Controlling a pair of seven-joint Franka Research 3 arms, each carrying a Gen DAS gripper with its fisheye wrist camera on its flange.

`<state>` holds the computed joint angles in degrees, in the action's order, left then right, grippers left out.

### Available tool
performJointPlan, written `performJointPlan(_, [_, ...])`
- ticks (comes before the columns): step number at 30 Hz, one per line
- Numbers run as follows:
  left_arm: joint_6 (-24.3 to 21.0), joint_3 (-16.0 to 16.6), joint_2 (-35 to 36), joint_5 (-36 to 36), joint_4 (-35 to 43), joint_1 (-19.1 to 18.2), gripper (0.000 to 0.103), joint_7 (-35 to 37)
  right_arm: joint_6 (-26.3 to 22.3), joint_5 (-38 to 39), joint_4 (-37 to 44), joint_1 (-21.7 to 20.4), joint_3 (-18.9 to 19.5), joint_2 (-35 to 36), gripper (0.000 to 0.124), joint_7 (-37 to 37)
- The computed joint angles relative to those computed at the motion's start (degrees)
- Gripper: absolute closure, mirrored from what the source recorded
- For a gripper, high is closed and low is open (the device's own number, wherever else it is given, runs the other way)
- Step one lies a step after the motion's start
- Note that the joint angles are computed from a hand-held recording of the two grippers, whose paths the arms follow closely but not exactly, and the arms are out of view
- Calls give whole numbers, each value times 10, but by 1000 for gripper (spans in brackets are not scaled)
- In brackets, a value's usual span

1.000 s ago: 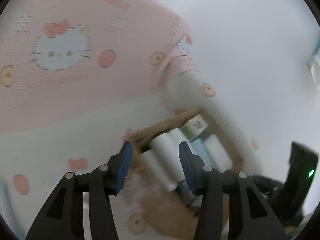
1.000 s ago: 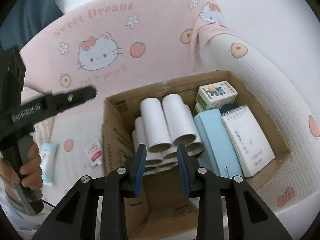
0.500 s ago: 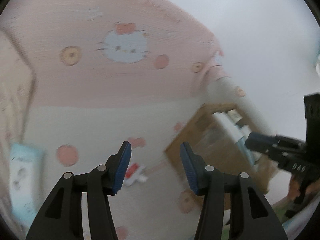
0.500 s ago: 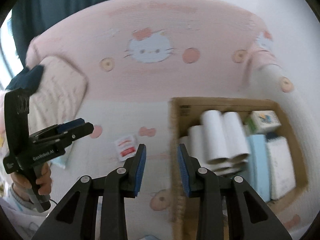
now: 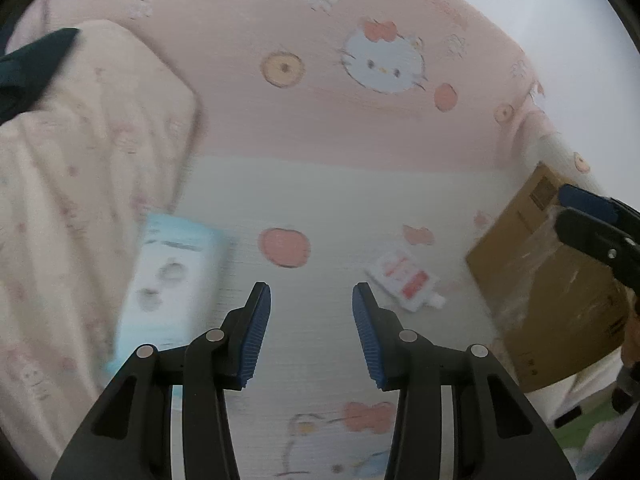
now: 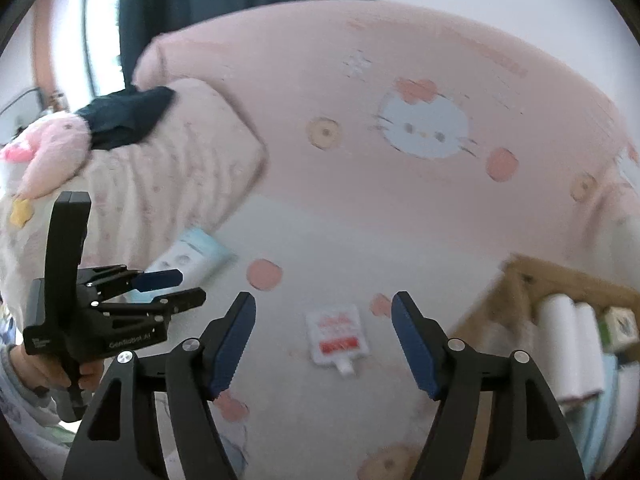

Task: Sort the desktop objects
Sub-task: 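Withdraw both tools from the box toward the blue wet-wipes pack, then close the left gripper on the blue wet-wipes pack and lift it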

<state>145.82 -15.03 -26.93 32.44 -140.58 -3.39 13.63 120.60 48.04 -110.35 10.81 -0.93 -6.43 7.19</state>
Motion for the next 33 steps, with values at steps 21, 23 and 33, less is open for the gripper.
performJointPlan(21, [-15,73,-153,-135,-151,18,45,11,7,9,-94,72,44,15,50,-48])
performJointPlan(23, [-20,70,-157,-146,-157,24,45,9,26,16,-107,78,50,14,50,-53])
performJointPlan(33, [17,81,-118,-180,-158,27,45,8,-27,26,-114,80,51,26,46,1])
